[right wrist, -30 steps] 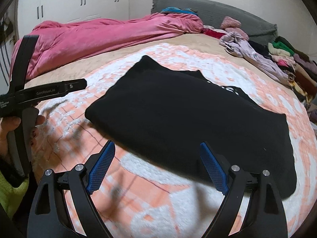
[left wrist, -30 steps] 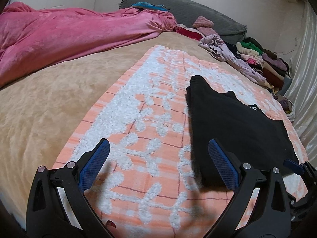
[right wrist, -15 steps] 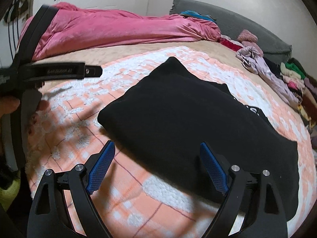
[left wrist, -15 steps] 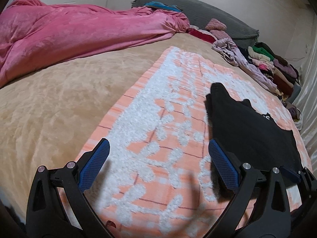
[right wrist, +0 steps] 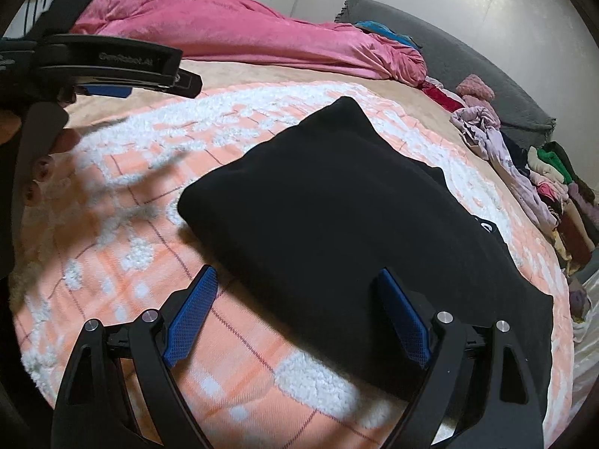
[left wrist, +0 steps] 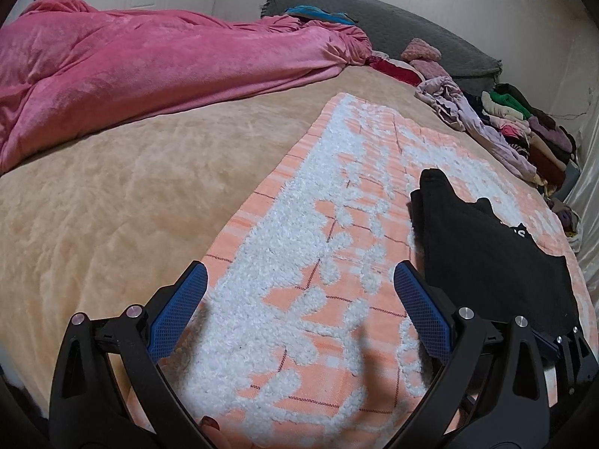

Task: Fold small clothes
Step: 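Move both open tools to the edge of the folded sweatshirt, then grasp the sweatshirt edge with the right tool while the left tool grasps it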

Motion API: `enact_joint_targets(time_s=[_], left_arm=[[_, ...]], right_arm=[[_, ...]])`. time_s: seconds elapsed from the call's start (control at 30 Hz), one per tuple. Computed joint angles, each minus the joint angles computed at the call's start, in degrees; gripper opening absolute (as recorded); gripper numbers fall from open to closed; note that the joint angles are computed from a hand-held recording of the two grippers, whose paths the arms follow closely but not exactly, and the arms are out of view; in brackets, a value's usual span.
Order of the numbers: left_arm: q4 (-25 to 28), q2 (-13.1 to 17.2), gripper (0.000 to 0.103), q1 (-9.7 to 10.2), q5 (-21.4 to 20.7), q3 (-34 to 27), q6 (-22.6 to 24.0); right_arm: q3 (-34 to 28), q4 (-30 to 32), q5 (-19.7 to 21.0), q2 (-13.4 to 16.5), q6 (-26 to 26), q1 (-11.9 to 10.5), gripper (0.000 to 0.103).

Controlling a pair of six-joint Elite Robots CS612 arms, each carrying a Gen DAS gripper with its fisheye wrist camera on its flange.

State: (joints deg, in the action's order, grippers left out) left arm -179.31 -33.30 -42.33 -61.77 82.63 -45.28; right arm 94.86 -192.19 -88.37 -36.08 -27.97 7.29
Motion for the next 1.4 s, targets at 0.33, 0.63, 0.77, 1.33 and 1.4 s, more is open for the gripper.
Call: enact_joint_targets(time_s=[0.33,0.63,0.77,1.33,1.4], left_arm=[[0.8,0.5,0.093,0.05,0.6,-1.3,1.7],[3.1,1.0,0.093,0.37,0.4,-3.0,2.7],[4.0,1.3,0.093,0.31,-0.1,-4.0,3.7],[5.3,3.4,0.093,1.13,-7.7,-10.4,6.6],[5.6,4.1,0.093,1.91,-11.6,-12.3,5.9]], right_arm=[[-2.5,-3.6,-3.2,2.4,-0.9,0.9,0.085],[-3.3,-4.9,-1.7,3.0,-2.4,1.0,0.057],[-3.0,-5.4,1.1,2.8,-1.9,0.5,0.027],[-1.3,-5.7,12.5,1.6,8.3,-2.3,0.011],[-1.1,-6.1,13.2,1.5,8.9,-2.4,0.01]])
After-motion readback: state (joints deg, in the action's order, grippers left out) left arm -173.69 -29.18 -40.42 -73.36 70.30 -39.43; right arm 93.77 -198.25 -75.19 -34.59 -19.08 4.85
